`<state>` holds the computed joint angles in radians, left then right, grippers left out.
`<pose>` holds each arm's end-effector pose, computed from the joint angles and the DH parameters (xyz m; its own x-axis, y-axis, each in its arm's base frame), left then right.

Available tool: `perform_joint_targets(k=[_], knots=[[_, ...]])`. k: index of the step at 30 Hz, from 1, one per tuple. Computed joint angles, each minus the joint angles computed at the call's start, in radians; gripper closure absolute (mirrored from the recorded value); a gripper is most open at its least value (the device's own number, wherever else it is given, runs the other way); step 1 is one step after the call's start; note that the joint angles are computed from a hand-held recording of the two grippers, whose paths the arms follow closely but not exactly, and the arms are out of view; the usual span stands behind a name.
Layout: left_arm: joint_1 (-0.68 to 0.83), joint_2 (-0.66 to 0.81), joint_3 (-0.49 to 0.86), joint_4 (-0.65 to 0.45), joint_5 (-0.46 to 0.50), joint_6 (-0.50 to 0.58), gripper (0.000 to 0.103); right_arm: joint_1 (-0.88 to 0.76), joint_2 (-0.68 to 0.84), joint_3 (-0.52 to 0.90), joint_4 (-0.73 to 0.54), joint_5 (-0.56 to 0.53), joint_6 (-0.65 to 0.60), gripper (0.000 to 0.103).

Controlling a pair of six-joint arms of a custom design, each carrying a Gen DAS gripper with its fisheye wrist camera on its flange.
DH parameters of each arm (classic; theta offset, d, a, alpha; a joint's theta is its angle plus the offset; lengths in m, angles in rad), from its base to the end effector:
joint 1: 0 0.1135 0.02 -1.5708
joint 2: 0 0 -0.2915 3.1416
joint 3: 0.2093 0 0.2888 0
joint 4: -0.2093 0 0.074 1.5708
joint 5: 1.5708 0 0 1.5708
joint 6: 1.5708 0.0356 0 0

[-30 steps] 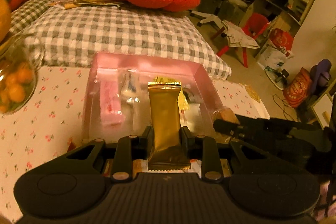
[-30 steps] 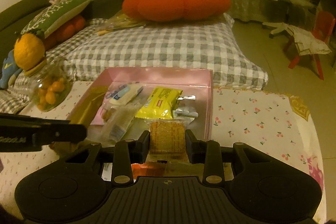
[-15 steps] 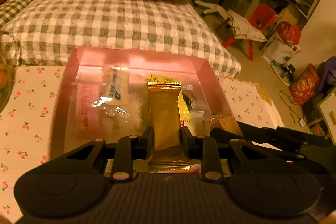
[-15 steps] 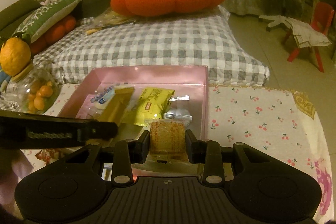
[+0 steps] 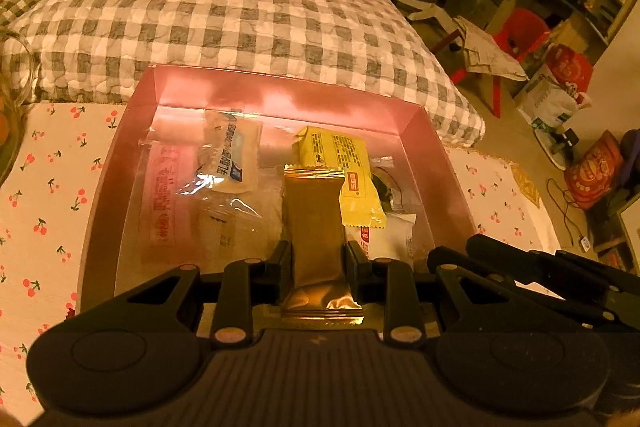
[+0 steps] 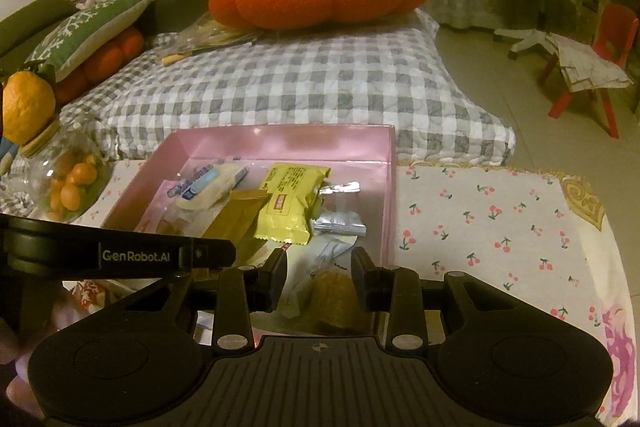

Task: Organize snacks
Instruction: 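Lower both snacks into the silver tray and open both grippers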

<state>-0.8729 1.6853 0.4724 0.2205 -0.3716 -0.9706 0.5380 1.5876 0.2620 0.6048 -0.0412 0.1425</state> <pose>0.1815 -0.1963 0.0698 -0.7878 -0.2572 -0.5597 -0.1129 0.9535 -0.2794 0.2002 0.1212 0.0732 -0.6375 -0.2152 -0.7398 -0.4526 0.8816 0.1336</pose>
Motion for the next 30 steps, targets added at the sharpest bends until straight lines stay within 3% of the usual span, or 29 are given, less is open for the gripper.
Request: perform_joint_targets(k=[3, 9, 12, 15, 18, 23, 30], knots=[[-0.003, -0.002, -0.004, 0.01, -0.01, 0.005, 0.072, -0.001, -0.002, -0.003, 0.004, 0.005, 0.005, 0.067], [-0.025, -0.083, -0.041, -0.02, -0.053, -0.015, 0.049, 0.008, -0.034, -0.013, -0.025, 0.016, -0.005, 0.066], [-0.054, -0.133, -0.055, -0.068, -0.104, -0.051, 0.04, 0.013, -0.079, -0.028, -0.049, 0.026, -0.001, 0.048], [-0.085, -0.197, -0.077, -0.119, -0.135, -0.078, 0.033, 0.017, -0.137, -0.048, -0.081, 0.03, -0.003, 0.038], [-0.127, -0.249, -0.081, -0.198, -0.159, -0.105, 0.025, 0.029, -0.203, -0.064, -0.133, 0.043, -0.001, 0.029], [-0.217, -0.344, -0.086, -0.348, -0.21, -0.17, 0.009, 0.065, -0.345, -0.093, -0.256, 0.072, 0.011, 0.024], [-0.364, -0.419, -0.041, -0.636, -0.273, -0.323, 0.003, 0.157, -0.628, -0.12, -0.529, 0.116, 0.056, 0.016]])
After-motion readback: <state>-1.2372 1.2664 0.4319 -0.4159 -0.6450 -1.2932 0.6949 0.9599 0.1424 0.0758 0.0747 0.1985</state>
